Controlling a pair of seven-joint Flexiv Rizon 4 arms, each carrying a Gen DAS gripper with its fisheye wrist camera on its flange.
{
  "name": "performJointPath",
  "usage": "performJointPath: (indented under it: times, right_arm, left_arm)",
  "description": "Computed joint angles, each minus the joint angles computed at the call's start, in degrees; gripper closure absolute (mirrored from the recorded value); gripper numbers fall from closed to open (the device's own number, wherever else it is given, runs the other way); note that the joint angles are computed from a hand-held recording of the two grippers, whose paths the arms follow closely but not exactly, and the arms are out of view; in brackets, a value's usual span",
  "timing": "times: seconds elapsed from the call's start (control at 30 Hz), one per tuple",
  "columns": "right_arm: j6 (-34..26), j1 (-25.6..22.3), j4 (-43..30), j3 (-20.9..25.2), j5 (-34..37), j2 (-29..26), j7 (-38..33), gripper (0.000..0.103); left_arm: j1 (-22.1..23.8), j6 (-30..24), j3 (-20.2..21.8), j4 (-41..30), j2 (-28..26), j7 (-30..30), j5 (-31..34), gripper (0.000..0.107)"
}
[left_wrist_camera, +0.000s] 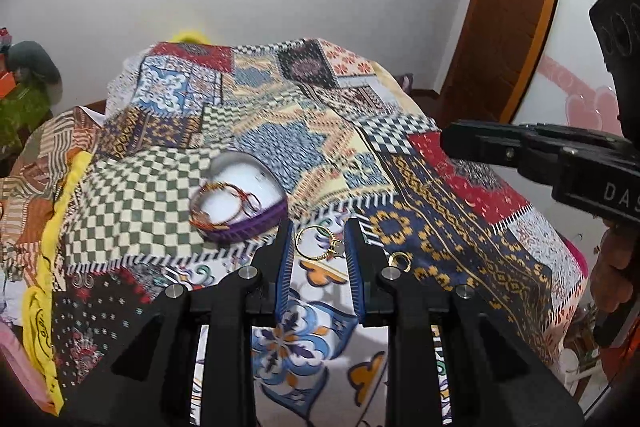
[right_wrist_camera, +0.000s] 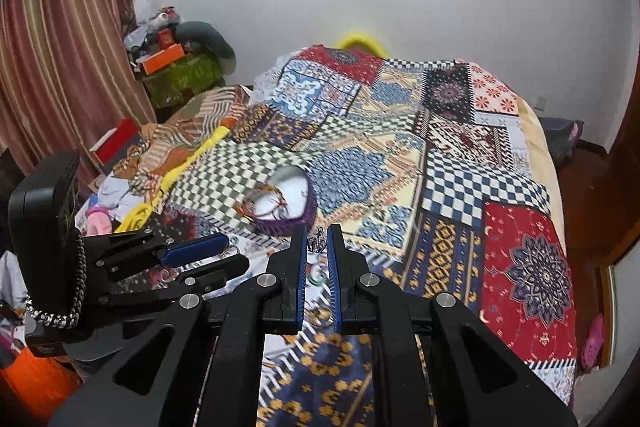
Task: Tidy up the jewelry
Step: 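Carry both rings over the purple tin and open both tools to drop them in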
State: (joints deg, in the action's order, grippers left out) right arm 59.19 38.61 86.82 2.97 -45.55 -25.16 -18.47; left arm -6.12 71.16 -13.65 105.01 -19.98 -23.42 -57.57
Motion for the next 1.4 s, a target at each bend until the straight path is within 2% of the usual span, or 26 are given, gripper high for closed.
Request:
performJointPath:
  times: [0.23,0.43,0.77,1.07,1.4]
  right_arm:
    - [1.1,0.6,-3.6,-0.4,1.1,-2.6,-1.8,0.094]
    - [1.7,1.0,-7.7,-0.7,3.9,-5.7,-4.3,0.094]
    - [-0.2,1.7,-16.5,-0.9,10.6,-11.5,-11.2,0.094]
    - [-6.3,1.7,-26.1,-0.4,16.3,-16.8,-19.4,0.094]
    - [-15.5,1.3,-38.9,0.2,22.9,-23.7,-26.3,0.094]
  left_arm:
    - [0.9,1.7,-0.2,-1.3,-0.8,0.9,-2.0,0.083]
    - [1.9,2.7,-0.2,-2.9,-2.3,-0.2,-1.3,0.083]
    - [4.2,3.0,-0.2,-7.3,-6.7,-6.5,5.2,0.083]
    - [6.2,0.7,-0.7,-13.4,-11.5,-13.0,12.9,0.083]
    - [5.6,-3.5,0.6,-20.2,-16.8,-19.4,22.0,0.083]
